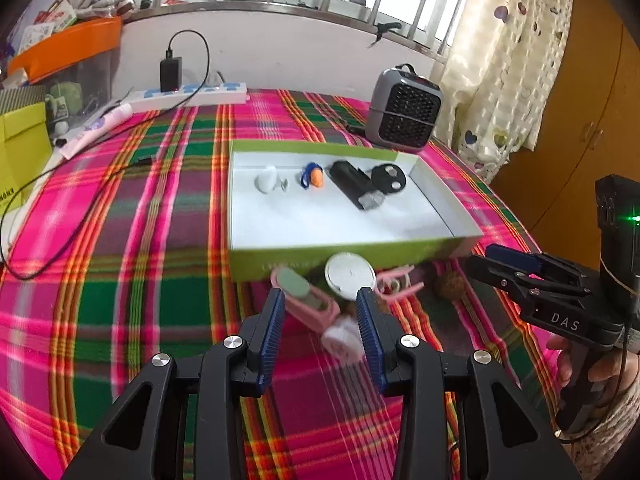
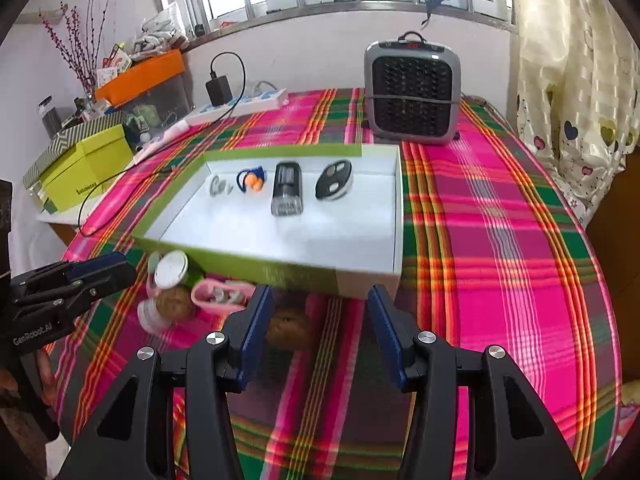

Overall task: Organize objects
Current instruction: 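Withdraw both tools from the box toward the pink clip and white jar, then move the left tool to the white jar while the right tool moves to the walnut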

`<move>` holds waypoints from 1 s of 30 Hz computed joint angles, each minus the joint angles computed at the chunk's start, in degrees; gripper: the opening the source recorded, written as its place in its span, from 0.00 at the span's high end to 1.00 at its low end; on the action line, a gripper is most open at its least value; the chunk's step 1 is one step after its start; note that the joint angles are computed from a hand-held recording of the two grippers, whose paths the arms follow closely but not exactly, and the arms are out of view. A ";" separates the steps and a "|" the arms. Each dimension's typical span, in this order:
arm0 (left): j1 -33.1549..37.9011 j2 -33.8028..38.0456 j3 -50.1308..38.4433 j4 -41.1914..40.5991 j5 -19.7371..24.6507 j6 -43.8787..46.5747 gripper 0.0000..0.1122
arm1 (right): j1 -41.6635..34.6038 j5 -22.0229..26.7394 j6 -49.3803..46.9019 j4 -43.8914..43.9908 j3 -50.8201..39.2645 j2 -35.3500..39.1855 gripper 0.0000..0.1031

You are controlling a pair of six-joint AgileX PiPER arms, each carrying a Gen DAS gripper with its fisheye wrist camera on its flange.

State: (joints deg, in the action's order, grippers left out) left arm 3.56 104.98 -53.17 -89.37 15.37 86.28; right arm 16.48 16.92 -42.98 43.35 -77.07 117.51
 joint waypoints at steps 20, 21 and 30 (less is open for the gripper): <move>-2.15 2.21 2.00 -7.69 0.92 7.65 0.68 | -0.35 0.78 -6.25 5.64 2.43 0.74 0.51; -2.27 2.37 1.90 -7.82 0.64 7.59 0.68 | -0.26 0.78 -5.73 5.14 2.33 0.85 0.51; -2.62 3.54 1.22 -8.61 -0.28 7.78 0.68 | 0.38 1.45 -4.78 3.29 0.97 2.41 0.50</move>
